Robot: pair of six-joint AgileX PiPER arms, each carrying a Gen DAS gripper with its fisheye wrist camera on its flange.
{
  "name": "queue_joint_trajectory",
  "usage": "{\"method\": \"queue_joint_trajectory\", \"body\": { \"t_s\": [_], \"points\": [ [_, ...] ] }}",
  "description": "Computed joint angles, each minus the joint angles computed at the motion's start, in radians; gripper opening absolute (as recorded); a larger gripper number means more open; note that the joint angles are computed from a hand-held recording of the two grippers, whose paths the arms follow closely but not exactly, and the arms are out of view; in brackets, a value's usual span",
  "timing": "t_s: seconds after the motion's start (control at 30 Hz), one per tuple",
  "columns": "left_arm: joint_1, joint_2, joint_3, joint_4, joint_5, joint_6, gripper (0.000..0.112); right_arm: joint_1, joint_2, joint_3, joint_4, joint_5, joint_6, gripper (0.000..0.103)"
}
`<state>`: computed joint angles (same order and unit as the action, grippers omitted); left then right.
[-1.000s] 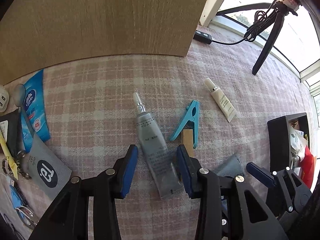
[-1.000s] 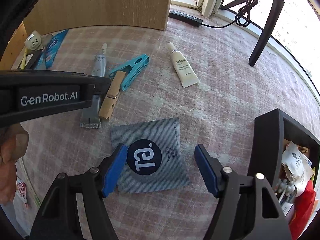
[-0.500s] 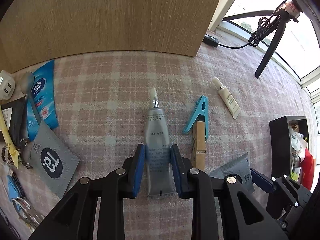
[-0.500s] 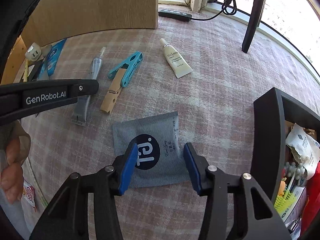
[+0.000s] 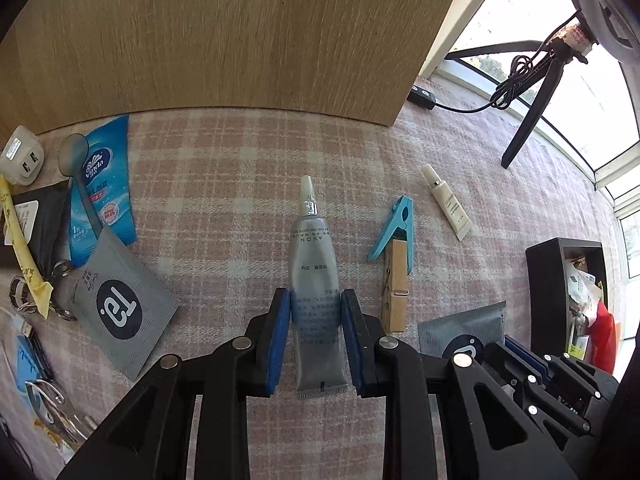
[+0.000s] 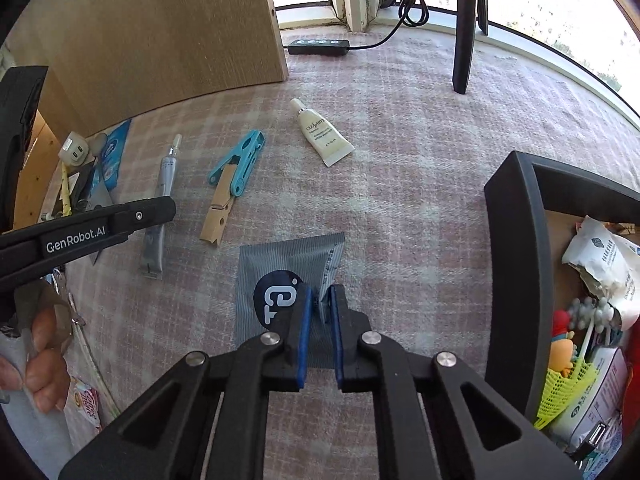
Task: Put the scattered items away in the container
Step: 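Grasp the grey sachet with right tool while left tool grasps the grey tube, then carry sachet and tube over the black tray and release both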
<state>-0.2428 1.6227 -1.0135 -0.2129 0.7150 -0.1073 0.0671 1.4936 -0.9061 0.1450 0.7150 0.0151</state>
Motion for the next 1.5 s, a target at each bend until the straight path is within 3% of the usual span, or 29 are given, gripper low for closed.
{"method": "queue_joint_trajectory", "body": {
  "t_s": [0.2,0.4,0.57,0.93,1.23,1.43,1.47,1.5],
  "points": [
    [-0.023,-0.069,-0.006,0.003,0.024,-0.01,0.024,0.038,-0.103,0.038,-0.049,-0.001,0.107,0.007],
    [-0.186,0.078,-0.269,0.068,0.078,-0.158,0.024,0.01,-0.173,0.048,-0.042,-0.002,0.127,0.007],
    [-0.281,0.095,-0.365,0.073,0.119,-0.179,0.024,-0.095,-0.194,0.048,-0.007,-0.023,0.056,0.007],
    [-0.53,0.229,-0.638,0.073,0.204,-0.237,0.024,-0.589,-0.358,0.058,0.18,0.111,-0.302,0.007],
    [-0.681,0.365,-0.901,0.083,0.308,-0.265,0.024,-1.027,-0.362,-0.006,0.325,0.244,-0.591,0.007],
    [-0.736,0.454,-1.058,0.066,0.366,-0.263,0.026,-1.15,-0.347,-0.022,0.34,0.257,-0.672,0.008],
    [-0.737,0.472,-1.087,0.049,0.389,-0.256,0.035,-1.16,-0.347,-0.023,0.346,0.259,-0.687,0.01],
    [-0.739,0.482,-1.103,0.045,0.401,-0.254,0.039,-1.163,-0.35,-0.023,0.342,0.252,-0.689,0.018]
  ]
}}
